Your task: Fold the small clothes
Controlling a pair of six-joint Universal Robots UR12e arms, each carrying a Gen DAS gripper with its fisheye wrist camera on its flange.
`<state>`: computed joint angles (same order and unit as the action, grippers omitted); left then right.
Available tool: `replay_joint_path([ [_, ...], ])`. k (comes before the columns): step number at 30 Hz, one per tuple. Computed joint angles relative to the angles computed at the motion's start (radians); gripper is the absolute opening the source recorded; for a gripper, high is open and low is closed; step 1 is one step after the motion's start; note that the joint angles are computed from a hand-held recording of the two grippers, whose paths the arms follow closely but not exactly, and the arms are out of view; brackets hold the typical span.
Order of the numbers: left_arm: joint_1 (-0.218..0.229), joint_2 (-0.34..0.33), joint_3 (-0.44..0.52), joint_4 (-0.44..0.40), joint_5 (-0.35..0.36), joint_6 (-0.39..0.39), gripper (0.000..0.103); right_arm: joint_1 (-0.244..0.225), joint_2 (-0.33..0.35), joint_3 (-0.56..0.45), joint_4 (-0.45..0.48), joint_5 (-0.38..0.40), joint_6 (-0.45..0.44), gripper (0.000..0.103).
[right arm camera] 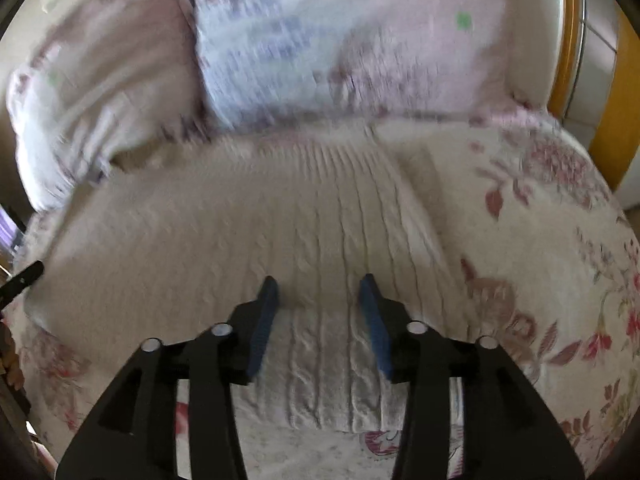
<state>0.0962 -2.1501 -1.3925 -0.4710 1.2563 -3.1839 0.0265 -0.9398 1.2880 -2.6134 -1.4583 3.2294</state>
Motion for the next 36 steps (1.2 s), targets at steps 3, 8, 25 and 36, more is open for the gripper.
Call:
replay_joint_path([
  [3,-0.006,-0.001,-0.007,0.009,0.026,0.041,0.052,-0.003,-0.005,0.022,-0.038,0.009,-0.001,0.047],
  [8,0.02,0.004,-0.004,-0.014,-0.07,-0.033,0.053,0.008,-0.014,0.024,-0.01,-0.038,-0.039,0.048],
  [25,0.086,-0.061,0.086,-0.062,-0.275,-0.335,0.067,0.049,0.055,-0.108,0.034,0.031,-0.061,0.058],
  [36,0.087,-0.082,0.107,-0.058,-0.296,-0.363,0.067,0.073,0.074,-0.117,0.02,-0.062,-0.132,0.065],
])
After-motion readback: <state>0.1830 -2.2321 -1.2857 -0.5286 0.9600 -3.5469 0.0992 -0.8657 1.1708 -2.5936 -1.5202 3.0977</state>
